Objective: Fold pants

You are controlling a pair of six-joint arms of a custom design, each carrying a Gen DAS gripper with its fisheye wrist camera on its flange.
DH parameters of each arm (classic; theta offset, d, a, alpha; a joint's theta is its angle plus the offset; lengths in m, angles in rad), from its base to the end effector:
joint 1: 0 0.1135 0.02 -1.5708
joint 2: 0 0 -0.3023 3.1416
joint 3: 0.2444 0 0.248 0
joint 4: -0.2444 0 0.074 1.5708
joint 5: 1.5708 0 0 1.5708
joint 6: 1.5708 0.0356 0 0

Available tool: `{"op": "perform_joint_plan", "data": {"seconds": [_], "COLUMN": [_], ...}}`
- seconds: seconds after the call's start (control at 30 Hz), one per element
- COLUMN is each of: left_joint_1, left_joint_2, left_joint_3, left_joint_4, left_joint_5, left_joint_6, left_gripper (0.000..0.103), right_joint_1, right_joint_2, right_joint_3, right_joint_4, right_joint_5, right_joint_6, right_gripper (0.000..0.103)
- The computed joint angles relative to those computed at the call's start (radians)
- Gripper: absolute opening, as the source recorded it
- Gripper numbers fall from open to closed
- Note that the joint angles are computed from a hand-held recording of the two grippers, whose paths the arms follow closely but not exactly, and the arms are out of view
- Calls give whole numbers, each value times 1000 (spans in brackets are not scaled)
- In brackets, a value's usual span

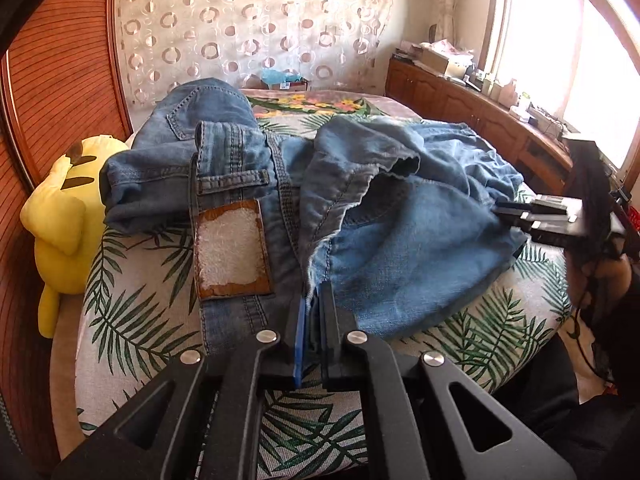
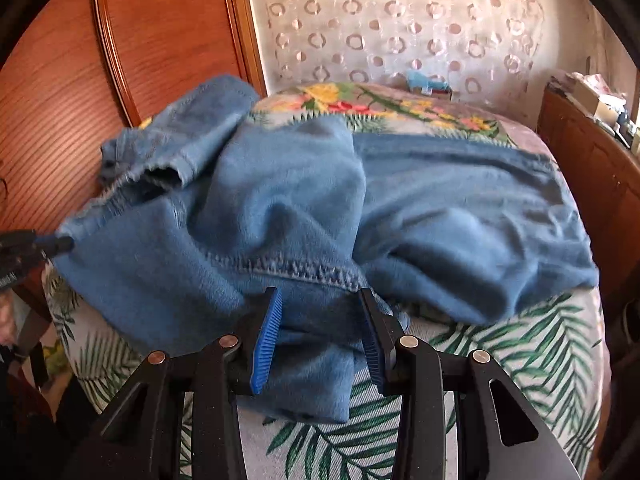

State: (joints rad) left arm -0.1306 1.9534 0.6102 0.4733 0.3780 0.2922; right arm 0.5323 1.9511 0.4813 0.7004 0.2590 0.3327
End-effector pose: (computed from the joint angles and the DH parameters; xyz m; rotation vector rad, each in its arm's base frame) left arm 0.3103 -0.0540 0.0912 0.6647 2.3009 -0.3850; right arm 0.2580 0.1414 0.0854 -0.1033 2.3100 0.1369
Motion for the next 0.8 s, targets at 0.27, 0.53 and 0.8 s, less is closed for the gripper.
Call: {"op": "perform_joint_plan", "data": {"seconds": [0.27,0.53,0.8], "left_joint_1": [-23,-89,-218], "left_joint_2": [-74,-32,90], "left_joint_3": [-9,82,266], "left_joint_4": [-16,-63,-143], "left_joint_5": [-42,-75,-136], "left_joint_6": [-2,-9,-1], "left_gripper": [24,60,60], "right_joint_1": [14,63,55], "right_joint_2": [28,59,65], "right_joint_3": [-3,-18,-46], "right_joint_4": [42,89,137], "right_joint_5": [37,103,91], "right_joint_6": [19,36,33], "right_gripper": [40,40,40]}}
